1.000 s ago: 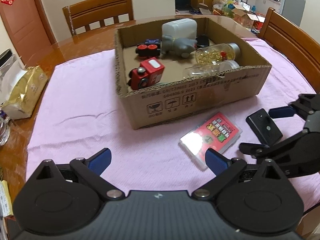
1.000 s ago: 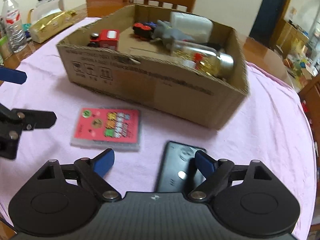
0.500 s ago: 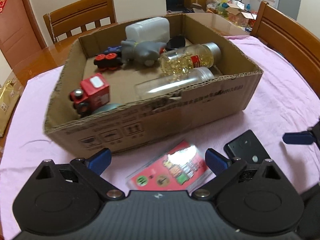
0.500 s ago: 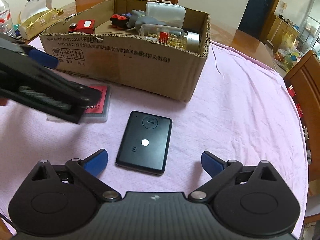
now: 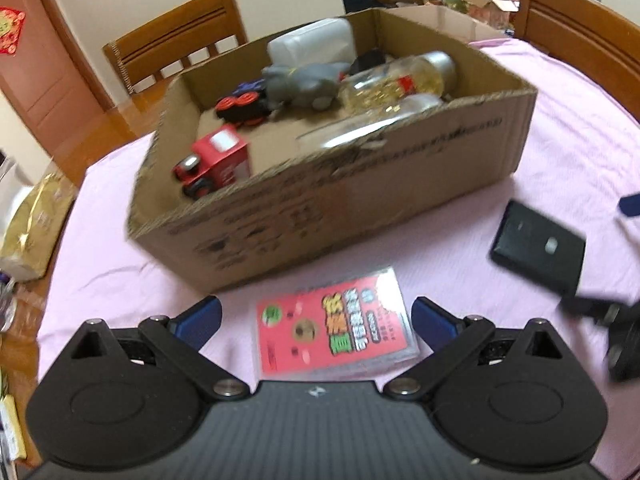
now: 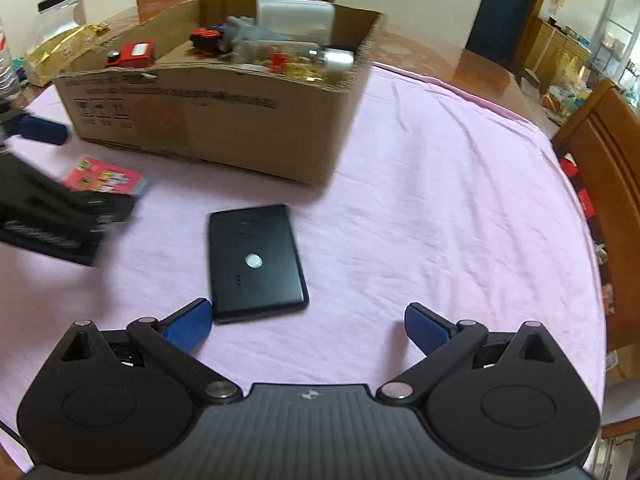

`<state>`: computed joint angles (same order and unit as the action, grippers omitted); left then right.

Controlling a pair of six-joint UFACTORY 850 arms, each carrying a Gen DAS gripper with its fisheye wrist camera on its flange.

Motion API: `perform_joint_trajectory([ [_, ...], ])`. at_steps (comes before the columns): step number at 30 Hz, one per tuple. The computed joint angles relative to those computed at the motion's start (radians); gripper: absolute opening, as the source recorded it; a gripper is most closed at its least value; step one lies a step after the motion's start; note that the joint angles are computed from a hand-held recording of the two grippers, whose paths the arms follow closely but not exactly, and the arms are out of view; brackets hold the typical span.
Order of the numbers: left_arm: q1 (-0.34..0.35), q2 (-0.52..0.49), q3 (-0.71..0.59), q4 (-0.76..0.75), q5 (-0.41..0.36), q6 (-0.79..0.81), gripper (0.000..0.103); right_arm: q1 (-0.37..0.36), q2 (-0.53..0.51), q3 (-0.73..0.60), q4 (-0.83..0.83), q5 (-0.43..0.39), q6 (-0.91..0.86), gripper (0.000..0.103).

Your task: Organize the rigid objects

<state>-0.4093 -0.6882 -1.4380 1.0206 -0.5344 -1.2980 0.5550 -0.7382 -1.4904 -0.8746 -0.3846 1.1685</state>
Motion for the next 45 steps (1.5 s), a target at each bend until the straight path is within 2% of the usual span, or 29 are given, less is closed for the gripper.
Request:
perform_joint_trajectory([
  [5, 0.012, 0.026, 0.047, -0.024, 0.011, -0.012, 0.101, -0.016, 0.007, 0.010, -0.012, -0.048, 0.061, 0.103],
  [10, 0.040, 0.035, 0.068, -0.033, 0.106, -0.009, 0.101, -0.014, 0.006, 0.009, 0.001, -0.041, 0.050, 0.103],
  [15, 0.076, 0.036, 0.074, -0.134, 0.214, 0.125, 0.101, -0.011, 0.002, -0.001, 0.073, -0.013, -0.023, 0.103],
  [18, 0.099, 0.034, 0.073, -0.272, 0.264, 0.274, 0.101, -0.011, 0.003, -0.001, 0.149, 0.016, -0.095, 0.103],
  [21, 0.105, 0.038, 0.080, -0.288, 0.286, 0.321, 0.100, -0.012, 0.007, 0.002, 0.244, 0.057, -0.180, 0.103],
  [24, 0.108, 0.039, 0.078, -0.332, 0.291, 0.378, 0.097, -0.009, 0.005, -0.005, 0.308, 0.079, -0.237, 0.103],
  [27, 0.110, 0.048, 0.089, -0.315, 0.300, 0.366, 0.091, -0.007, -0.007, -0.028, 0.370, 0.096, -0.298, 0.103],
  [35, 0.126, 0.077, 0.128, -0.316, 0.281, 0.333, 0.091, -0.015, -0.077, -0.133, 0.426, 0.110, -0.385, 0.103],
  [41, 0.135, 0.091, 0.150, -0.285, 0.280, 0.288, 0.091, -0.020, -0.129, -0.216, 0.440, 0.099, -0.411, 0.103],
  [45, 0.138, 0.088, 0.147, -0.287, 0.284, 0.297, 0.091, -0.011, -0.163, -0.273, 0.388, 0.050, -0.374, 0.100],
])
